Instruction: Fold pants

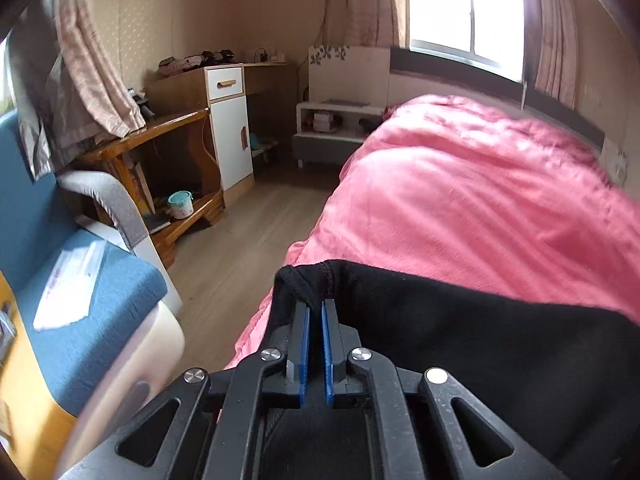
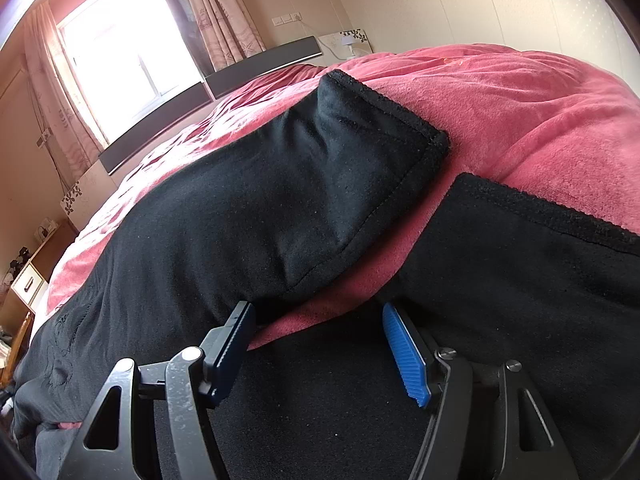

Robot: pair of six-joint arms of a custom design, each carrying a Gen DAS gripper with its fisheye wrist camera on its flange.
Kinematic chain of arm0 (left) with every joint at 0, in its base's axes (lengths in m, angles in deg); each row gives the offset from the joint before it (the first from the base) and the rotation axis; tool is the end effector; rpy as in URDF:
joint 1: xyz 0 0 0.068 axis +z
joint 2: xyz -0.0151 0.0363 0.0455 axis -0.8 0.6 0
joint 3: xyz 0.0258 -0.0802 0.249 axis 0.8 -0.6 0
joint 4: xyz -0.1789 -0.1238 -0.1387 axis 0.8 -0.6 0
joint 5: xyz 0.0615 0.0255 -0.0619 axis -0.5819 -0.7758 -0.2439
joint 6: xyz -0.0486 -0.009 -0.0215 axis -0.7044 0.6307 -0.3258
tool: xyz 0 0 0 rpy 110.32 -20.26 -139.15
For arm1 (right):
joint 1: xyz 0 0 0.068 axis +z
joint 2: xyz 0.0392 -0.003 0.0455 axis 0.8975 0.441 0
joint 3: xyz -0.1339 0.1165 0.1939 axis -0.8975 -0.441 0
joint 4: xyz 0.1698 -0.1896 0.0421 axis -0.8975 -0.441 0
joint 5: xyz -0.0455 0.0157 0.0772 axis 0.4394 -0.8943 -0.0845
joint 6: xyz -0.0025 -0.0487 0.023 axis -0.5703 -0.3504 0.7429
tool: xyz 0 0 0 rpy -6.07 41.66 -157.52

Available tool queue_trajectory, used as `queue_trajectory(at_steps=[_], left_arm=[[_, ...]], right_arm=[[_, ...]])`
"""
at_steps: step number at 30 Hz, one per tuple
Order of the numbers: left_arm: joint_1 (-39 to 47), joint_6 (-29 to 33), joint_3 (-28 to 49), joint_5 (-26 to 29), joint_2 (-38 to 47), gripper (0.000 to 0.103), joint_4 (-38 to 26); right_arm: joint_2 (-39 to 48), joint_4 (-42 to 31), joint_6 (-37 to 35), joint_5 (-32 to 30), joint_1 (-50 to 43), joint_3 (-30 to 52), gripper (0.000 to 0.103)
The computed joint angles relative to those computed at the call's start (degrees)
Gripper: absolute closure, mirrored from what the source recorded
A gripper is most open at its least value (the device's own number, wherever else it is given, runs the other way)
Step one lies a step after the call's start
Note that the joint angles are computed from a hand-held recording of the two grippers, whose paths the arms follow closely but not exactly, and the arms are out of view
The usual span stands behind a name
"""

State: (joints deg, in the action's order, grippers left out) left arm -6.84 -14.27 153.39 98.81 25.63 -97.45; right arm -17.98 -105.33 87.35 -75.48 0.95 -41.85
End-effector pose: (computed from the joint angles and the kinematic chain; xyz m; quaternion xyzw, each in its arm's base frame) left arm 0.2841 0.2727 0.2056 -0.0967 0.8970 0.0181 0.4309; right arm 0.0723 -0.0980 0.1147 0.3477 0.8175 0.0241 0.4584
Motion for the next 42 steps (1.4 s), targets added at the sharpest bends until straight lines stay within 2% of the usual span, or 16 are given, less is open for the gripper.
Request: queue_trajectory(at_steps=[3,7,12,15,18,20,24,27,28,30,32,34,36,39,40,42], left_arm=[[4.5,-2.5,0.2,6.2,-2.4,0.098,-4.8],[10.2,-1.3,-3.1,12.3,-5.6,0.098,-9.1],[14.2,2.4,-6.9,14.9,-5.7,0.098,-13.5],[14.7,3.2,-9.6,13.8,-5.2,0.098,-13.4],[14.9,3.1,-11.8,14.1,-5.6,0.098,-10.8],[14.9,3.2,-11.7,13.9,-5.3,0.098,-10.7],[14.3,2.8,-12.3,12.9,-5.0,0.098,-9.6],[14.1,2.9,-12.8,12.3,-5.2,0.098,-9.1],[14.0,2.9,-12.7,12.2,-5.3,0.098,-9.7],[13.8,3.1,-10.3,12.1,-4.3,0.098,-12.6],[13.8,3.0,-6.4,13.2,-2.5,0.098,-17.0],[13.9,2.7,-1.8,15.1,-0.2,0.095,-21.1],[13.4,1.9,3.1,16.7,2.4,0.081,-25.1],[11.4,0.5,11.7,18.0,6.9,0.078,-31.5],[10.5,0.1,14.8,18.3,8.6,0.078,-33.8],[8.6,-0.7,20.1,17.5,11.3,0.080,-37.4]], right_arm=[[0.3,0.4,-0.1,-0.4,-0.3,-0.1,0.036],[2.2,1.2,-1.1,-1.9,-1.9,0.0,0.036],[6.8,0.3,-3.7,-4.5,-4.7,2.4,0.036],[9.6,-6.0,-6.7,-6.9,-7.8,7.2,0.036],[10.6,-15.0,-14.1,-15.0,-17.7,12.6,0.036],[14.2,-16.8,-16.9,-17.2,-20.4,17.8,0.036],[25.8,-13.5,-11.5,-13.7,-14.7,30.1,0.036],[35.4,-12.3,-6.4,-6.4,-6.9,40.0,0.036],[40.5,-14.4,-6.1,-3.1,-3.9,45.0,0.038],[47.7,-18.3,-4.8,-0.7,-0.5,52.1,0.042],[54.4,-22.2,-3.2,-0.2,0.9,58.0,0.056],[56.3,-22.3,-1.2,-0.1,1.5,59.6,0.057],[59.1,-24.1,-0.9,-0.4,2.0,62.4,0.071],[60.7,-25.4,-0.9,-1.1,2.1,64.5,0.077],[61.0,-26.4,-1.6,-1.3,2.1,65.5,0.085],[60.7,-26.8,-2.2,-0.5,2.7,66.3,0.086]])
